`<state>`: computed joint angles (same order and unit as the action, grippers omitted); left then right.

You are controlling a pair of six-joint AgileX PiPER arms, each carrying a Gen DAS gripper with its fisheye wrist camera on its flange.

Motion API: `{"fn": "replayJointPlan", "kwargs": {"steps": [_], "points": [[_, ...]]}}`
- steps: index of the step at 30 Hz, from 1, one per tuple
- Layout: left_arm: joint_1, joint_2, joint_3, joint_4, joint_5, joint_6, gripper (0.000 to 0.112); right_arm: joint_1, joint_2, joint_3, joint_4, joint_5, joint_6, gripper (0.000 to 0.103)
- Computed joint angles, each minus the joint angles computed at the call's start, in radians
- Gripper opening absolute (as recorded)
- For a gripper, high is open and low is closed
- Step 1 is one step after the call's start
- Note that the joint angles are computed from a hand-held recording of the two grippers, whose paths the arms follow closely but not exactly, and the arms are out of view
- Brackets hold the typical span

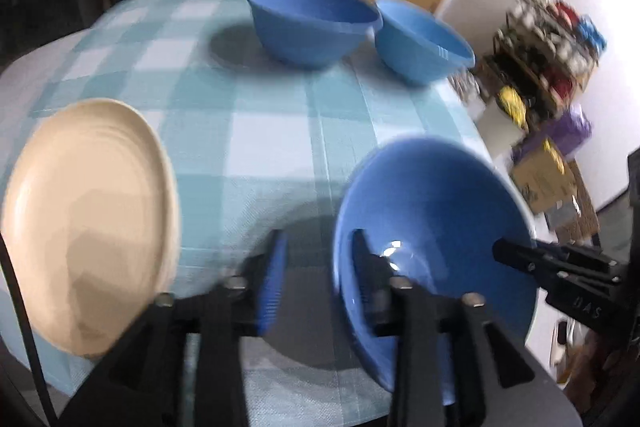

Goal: Organize plates and bowls

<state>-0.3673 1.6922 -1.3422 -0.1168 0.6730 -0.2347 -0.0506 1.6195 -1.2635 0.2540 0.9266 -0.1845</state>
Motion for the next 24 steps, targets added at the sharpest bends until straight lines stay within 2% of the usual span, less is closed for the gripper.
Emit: {"fn": "replayJointPlan", "kwargs": {"steps": [2, 3, 5, 7, 10, 14, 17, 19, 20, 21, 23, 24], "points": [[-0.011, -0.056, 0.04, 0.07, -0.066, -0.054, 0.049, -0.011, -0.022, 0.029, 0.031, -0.058, -0.05, 0.031], [-0.013, -0.071, 0.049, 0.098, -0.082, -0.075, 0.049, -0.014, -0.04, 0.051, 0.034, -0.098, -0.066, 0.042], [0.001, -0.09, 0.062, 0.078, -0.105, -0.064, 0.05, -0.009, -0.081, 0.102, 0.001, -0.194, -0.054, 0.058], [0.027, -0.091, 0.062, 0.008, -0.107, -0.018, 0.051, -0.035, -0.123, 0.148, 0.031, -0.272, -0.065, 0.062], [0.052, -0.081, 0.052, -0.047, -0.112, 0.026, 0.051, -0.08, -0.176, 0.191, 0.145, -0.341, -0.127, 0.063], [0.07, -0.078, 0.03, -0.165, -0.08, 0.131, 0.051, -0.106, -0.225, 0.219, 0.337, -0.376, -0.249, 0.085], [0.051, -0.109, 0.055, -0.138, -0.123, 0.118, 0.053, -0.083, -0.273, 0.275, 0.553, -0.426, -0.402, 0.088], [0.036, -0.112, 0.055, -0.067, -0.141, 0.068, 0.062, -0.04, -0.291, 0.301, 0.648, -0.469, -0.49, 0.089], [0.025, -0.117, 0.062, -0.008, -0.159, 0.014, 0.082, -0.016, -0.298, 0.31, 0.678, -0.494, -0.528, 0.09], [0.02, -0.126, 0.078, 0.032, -0.188, -0.025, 0.094, 0.01, -0.301, 0.317, 0.707, -0.528, -0.566, 0.094], [0.026, -0.146, 0.11, 0.031, -0.251, -0.018, 0.094, 0.053, -0.29, 0.311, 0.79, -0.582, -0.667, 0.098], [0.03, -0.144, 0.106, 0.024, -0.253, -0.005, 0.094, 0.078, -0.279, 0.298, 0.78, -0.617, -0.657, 0.098]]}}
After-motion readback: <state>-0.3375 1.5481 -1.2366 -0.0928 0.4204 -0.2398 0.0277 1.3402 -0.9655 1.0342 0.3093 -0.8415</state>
